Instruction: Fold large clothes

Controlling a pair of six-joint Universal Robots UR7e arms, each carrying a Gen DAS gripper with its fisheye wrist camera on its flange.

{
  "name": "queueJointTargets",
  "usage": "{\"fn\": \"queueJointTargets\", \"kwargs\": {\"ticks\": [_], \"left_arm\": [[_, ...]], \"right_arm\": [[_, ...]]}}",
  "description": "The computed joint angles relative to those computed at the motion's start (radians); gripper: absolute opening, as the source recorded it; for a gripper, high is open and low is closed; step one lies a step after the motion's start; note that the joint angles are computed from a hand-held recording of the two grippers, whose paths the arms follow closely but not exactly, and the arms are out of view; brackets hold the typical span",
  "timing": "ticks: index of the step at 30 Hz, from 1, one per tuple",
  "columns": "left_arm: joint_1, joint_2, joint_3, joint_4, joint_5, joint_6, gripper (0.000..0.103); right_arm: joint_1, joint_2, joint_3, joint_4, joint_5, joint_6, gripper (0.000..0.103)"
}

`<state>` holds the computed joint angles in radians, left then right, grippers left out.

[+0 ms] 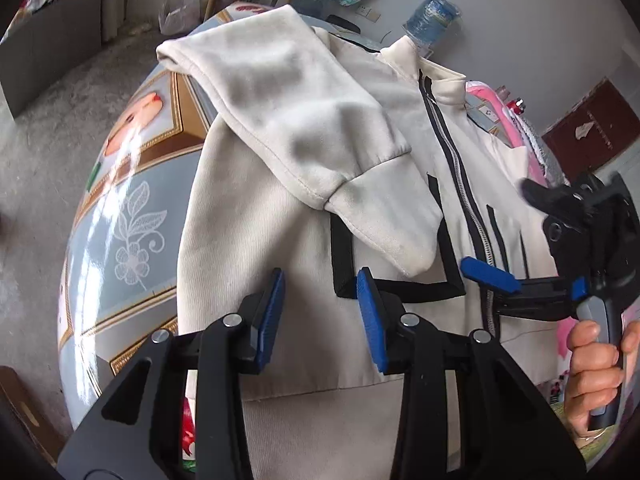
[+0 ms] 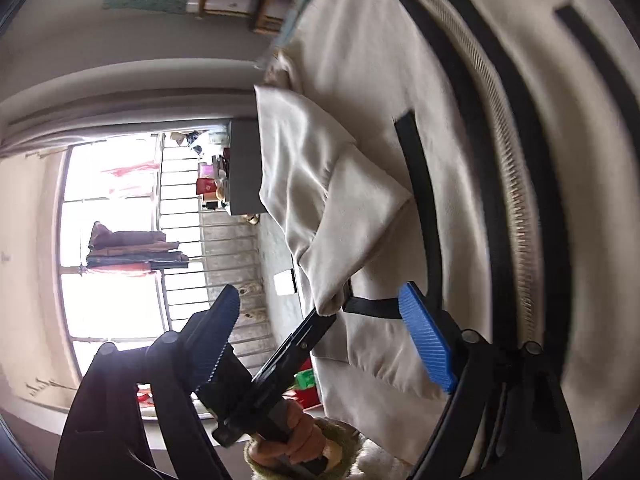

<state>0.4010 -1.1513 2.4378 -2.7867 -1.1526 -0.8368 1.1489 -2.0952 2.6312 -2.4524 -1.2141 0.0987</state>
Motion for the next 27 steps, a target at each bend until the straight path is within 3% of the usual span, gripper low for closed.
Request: {"fn": "queueJointTargets", "kwargs": {"ticks": [6,12,14,17,21,23,25,27], "left_arm": [[-0.033,0.002,0.015,0.004,0.050,-0.001,0.036],[-0.028,0.027,0.002,-0.004,0.061,0.009,0.034],[-0.034,0.024,0.003,0.009,0.070,-0.002,0.027],[-0.032,0.017,0.004,0.020,0.070,-0.009,0.023],[-0.024,0.004,0.005,0.036,0.071,-0.041,0.016],[-0.023,-0.005,0.007,0.045,0.073,-0.051,0.015],[-0.025,-0.018,0.010,0.063,0.083,-0.060,0.015],[-0.026,-0.034,0.013,0.081,0.096,-0.071,0.015]], "right_arm": [[0.078,0.160,-0.008,-0.172,-0.079,0.076,0.056],[0.195,0.309,-0.071,-0.293,-0.209,0.121,0.008],[0.266,0.318,-0.121,-0.295,-0.247,0.112,0.006],[0.427,0.314,-0.250,-0.306,-0.333,0.077,0.006],[0.520,0.248,-0.363,-0.315,-0.407,0.020,0.005],[0.494,0.157,-0.368,-0.289,-0.418,-0.014,0.005],[0.423,0.050,-0.352,-0.247,-0.427,-0.041,0.005],[0.280,-0.065,-0.318,-0.161,-0.387,-0.077,0.005]]}}
